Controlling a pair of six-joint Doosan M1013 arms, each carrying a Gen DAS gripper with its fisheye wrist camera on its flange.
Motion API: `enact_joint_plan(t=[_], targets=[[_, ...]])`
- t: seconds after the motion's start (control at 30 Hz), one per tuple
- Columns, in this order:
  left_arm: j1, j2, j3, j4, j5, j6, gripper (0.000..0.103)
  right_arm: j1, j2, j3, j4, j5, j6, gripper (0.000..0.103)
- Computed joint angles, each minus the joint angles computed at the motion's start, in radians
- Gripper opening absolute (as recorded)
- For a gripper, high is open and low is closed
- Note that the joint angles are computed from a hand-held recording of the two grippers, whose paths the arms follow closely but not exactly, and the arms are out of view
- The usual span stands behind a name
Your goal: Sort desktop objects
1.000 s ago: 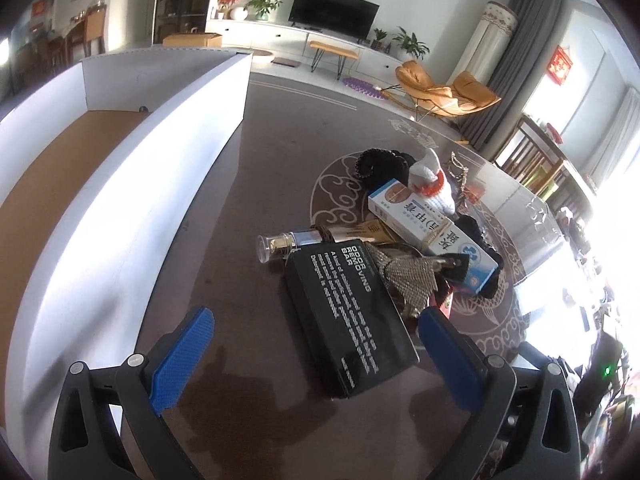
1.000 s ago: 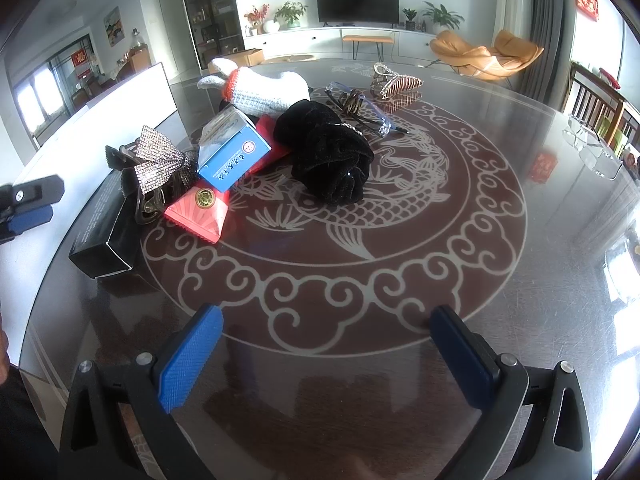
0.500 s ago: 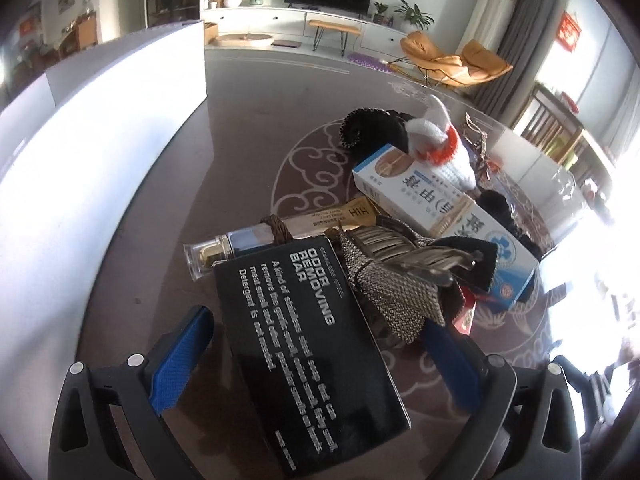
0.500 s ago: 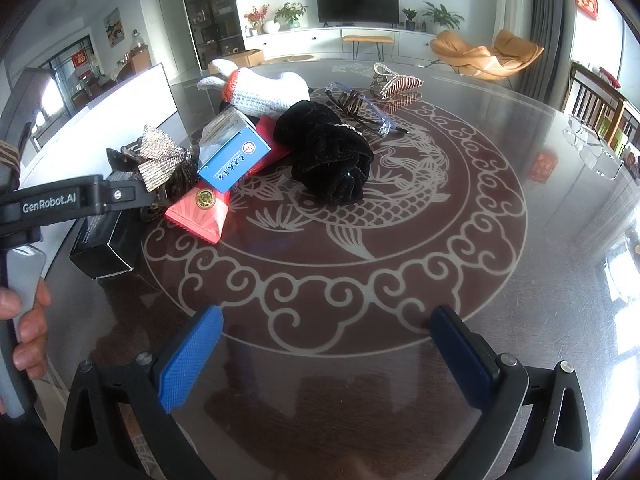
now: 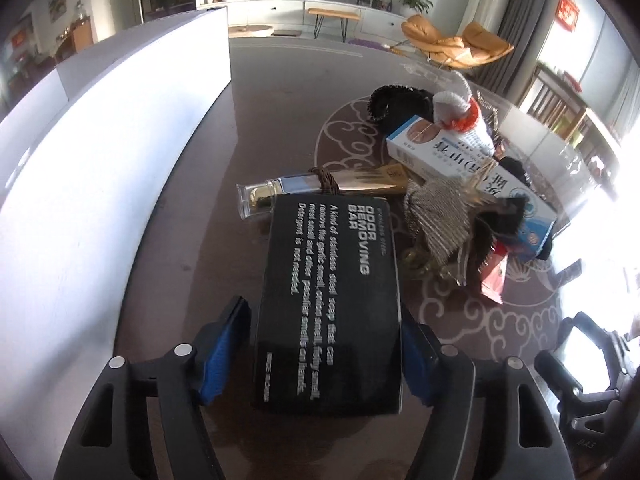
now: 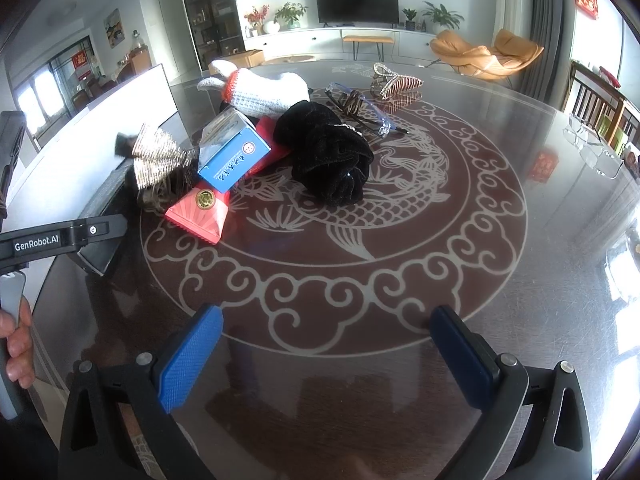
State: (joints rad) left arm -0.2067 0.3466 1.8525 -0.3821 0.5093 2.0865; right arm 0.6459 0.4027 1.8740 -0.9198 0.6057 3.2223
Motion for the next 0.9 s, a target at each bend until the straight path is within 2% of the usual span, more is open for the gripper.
enact_joint_plan(t=[0.03, 0.1, 0.13, 0.17, 0.2, 0.23, 0.3, 0.4, 0.5, 0.53, 0.57, 0.6, 0.67, 0.7, 0.77, 0.8, 0.9], targets=[[-0.007, 0.005, -0.009, 0.041, 0.006, -0.032, 0.084, 0.0, 0.0, 0.0, 0.001, 0.001, -0.002, 0.103], [-0.022, 0.017, -0.02, 0.096, 0.006, -0.054, 0.091, 0.0, 0.0, -0.001, 0.004, 0.003, -0.005, 0.103], [-0.031, 0.019, -0.021, 0.133, -0.004, -0.067, 0.091, 0.001, 0.001, -0.003, 0.006, 0.006, -0.008, 0.103], [-0.035, 0.02, -0.02, 0.123, -0.014, -0.035, 0.089, 0.001, 0.002, -0.004, 0.008, 0.008, -0.011, 0.103], [-0.033, 0.015, -0.013, 0.074, -0.033, 0.025, 0.07, 0.001, 0.003, -0.005, 0.01, 0.009, -0.015, 0.103], [-0.033, 0.011, -0.008, 0.064, -0.053, 0.043, 0.058, 0.001, 0.004, -0.006, 0.012, 0.01, -0.017, 0.103], [-0.014, 0.006, -0.004, -0.034, -0.031, 0.122, 0.058, 0.001, 0.005, -0.008, 0.012, 0.013, -0.019, 0.103], [0.01, -0.024, 0.042, -0.115, -0.067, 0.197, 0.058, 0.007, 0.02, -0.035, 0.062, 0.066, -0.101, 0.103], [0.052, -0.066, 0.091, -0.235, -0.064, 0.273, 0.058, 0.002, 0.019, -0.043, 0.103, 0.063, -0.143, 0.103], [0.067, -0.083, 0.109, -0.27, -0.064, 0.301, 0.058, -0.001, 0.014, -0.045, 0.135, 0.038, -0.178, 0.102], [0.08, -0.096, 0.122, -0.299, -0.067, 0.328, 0.058, -0.003, 0.0, -0.033, 0.117, -0.036, -0.16, 0.095], [0.092, -0.111, 0.135, -0.326, -0.07, 0.353, 0.058, 0.0, -0.007, -0.025, 0.068, -0.092, -0.104, 0.091], [0.115, -0.129, 0.145, -0.364, -0.062, 0.393, 0.058, 0.013, -0.006, -0.033, -0.081, -0.177, 0.025, 0.091], [0.118, -0.142, 0.15, -0.377, -0.058, 0.399, 0.058, 0.02, 0.005, -0.055, -0.146, -0.183, 0.067, 0.091], [0.131, -0.167, 0.157, -0.401, -0.049, 0.416, 0.058, 0.032, 0.044, -0.126, -0.207, -0.144, 0.086, 0.091], [0.143, -0.177, 0.157, -0.412, -0.038, 0.426, 0.058, 0.03, 0.065, -0.161, -0.197, -0.131, 0.064, 0.091], [0.179, -0.208, 0.166, -0.456, -0.002, 0.456, 0.058, 0.011, 0.147, -0.298, -0.004, -0.029, -0.138, 0.091]])
